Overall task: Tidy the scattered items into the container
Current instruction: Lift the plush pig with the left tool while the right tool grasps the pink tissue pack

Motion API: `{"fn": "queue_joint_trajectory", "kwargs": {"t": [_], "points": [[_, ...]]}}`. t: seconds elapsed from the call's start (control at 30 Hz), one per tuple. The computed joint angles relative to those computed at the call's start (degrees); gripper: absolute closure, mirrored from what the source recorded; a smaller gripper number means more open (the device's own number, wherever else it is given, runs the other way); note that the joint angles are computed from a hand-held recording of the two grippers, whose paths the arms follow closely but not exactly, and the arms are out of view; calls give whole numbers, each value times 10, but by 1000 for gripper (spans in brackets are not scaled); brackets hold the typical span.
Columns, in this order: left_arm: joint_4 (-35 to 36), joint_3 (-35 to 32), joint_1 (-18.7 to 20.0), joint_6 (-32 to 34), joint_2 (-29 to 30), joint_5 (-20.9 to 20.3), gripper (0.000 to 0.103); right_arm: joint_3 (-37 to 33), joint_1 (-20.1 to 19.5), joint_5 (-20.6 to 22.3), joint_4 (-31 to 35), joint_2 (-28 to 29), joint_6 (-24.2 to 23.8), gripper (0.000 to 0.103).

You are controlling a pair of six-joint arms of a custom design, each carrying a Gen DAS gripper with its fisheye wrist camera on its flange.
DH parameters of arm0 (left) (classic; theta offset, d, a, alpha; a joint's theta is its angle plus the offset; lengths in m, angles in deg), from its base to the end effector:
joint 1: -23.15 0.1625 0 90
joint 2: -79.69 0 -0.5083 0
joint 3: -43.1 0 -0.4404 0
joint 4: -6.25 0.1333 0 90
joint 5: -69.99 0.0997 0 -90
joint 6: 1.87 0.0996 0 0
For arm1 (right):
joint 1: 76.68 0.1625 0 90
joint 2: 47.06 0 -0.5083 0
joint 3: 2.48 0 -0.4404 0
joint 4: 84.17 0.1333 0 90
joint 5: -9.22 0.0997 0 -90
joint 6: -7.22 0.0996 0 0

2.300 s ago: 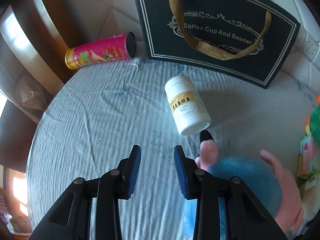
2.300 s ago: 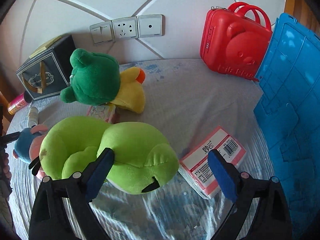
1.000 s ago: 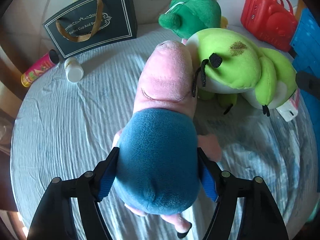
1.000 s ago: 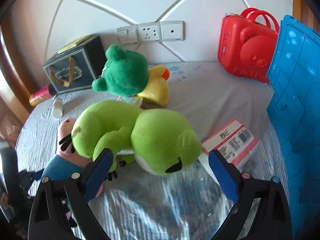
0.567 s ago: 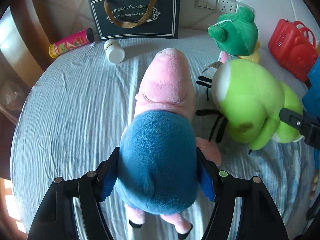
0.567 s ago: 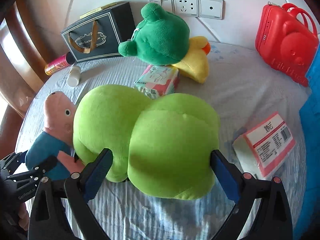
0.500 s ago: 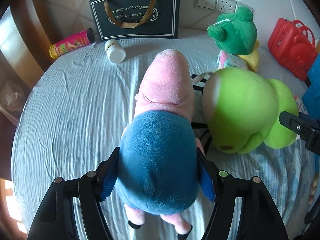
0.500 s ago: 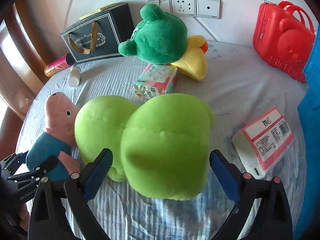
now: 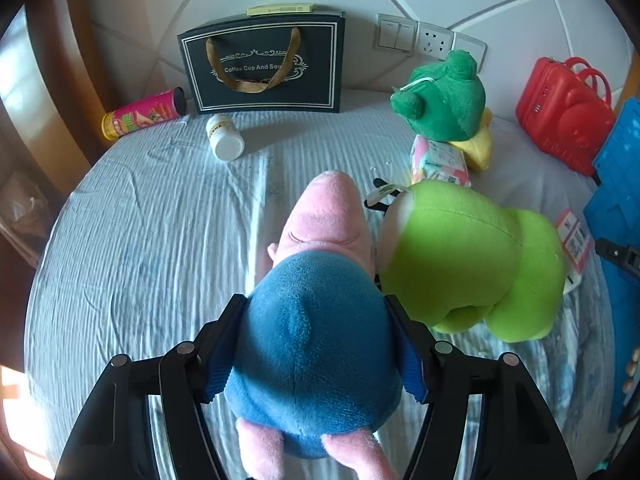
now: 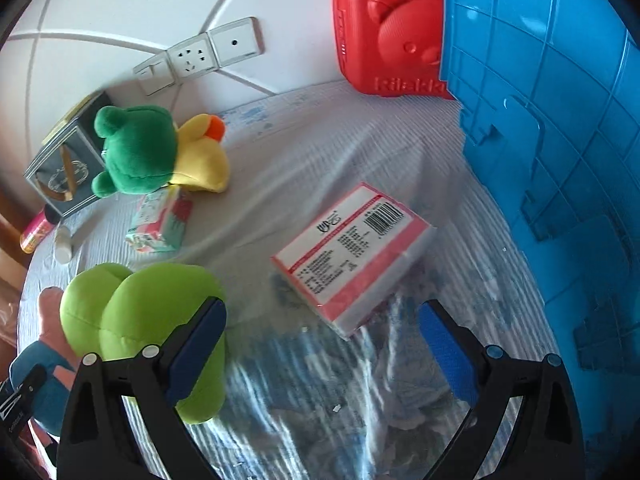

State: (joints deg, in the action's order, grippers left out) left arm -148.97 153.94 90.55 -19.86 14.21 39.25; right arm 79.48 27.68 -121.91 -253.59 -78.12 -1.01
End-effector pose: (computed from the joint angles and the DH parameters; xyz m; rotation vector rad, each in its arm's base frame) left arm -0.0406 -0.6671 0.2976 -0.1281 2.1681 -0.7812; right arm 0.2732 -0.7936 0.0647 0.2432 -2.3745 0.6507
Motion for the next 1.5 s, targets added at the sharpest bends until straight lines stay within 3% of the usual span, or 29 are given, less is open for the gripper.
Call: {"fn": "queue_joint_trajectory", "kwargs": {"t": [0.17, 0.23, 0.33, 0.43, 0.5, 0.53, 0.67, 1.03, 1.3, 1.5], "points": [[9, -16, 9, 5, 17, 10, 33, -42, -16, -10, 34, 20, 39, 4], [58, -36, 17, -15, 24, 2, 28, -71, -23, -8, 53, 36, 57, 4], [144, -74, 36, -64, 39, -29, 28, -122, -32, -12, 94, 65, 76, 0], [163, -99, 54, -71, 56, -56, 35, -164, -31, -58, 82, 98, 38, 0], [151, -102, 52, -59, 64, -45, 37, -180, -31, -89, 89, 112, 11, 0], [148, -103, 50, -53, 67, -39, 37, -177, -34, -84, 91, 111, 5, 0], [140, -91, 41, -45, 66, -23, 41, -126, -41, -45, 93, 77, 27, 4], [105, -8, -18, -61, 3, 5, 45, 85, -9, 13, -11, -34, -16, 5], [65, 56, -92, -89, -43, 52, 46, 158, 48, 95, -99, -93, -124, 5], [62, 79, -156, -146, -54, 111, 46, 176, 77, 149, -123, -130, -201, 5]]}}
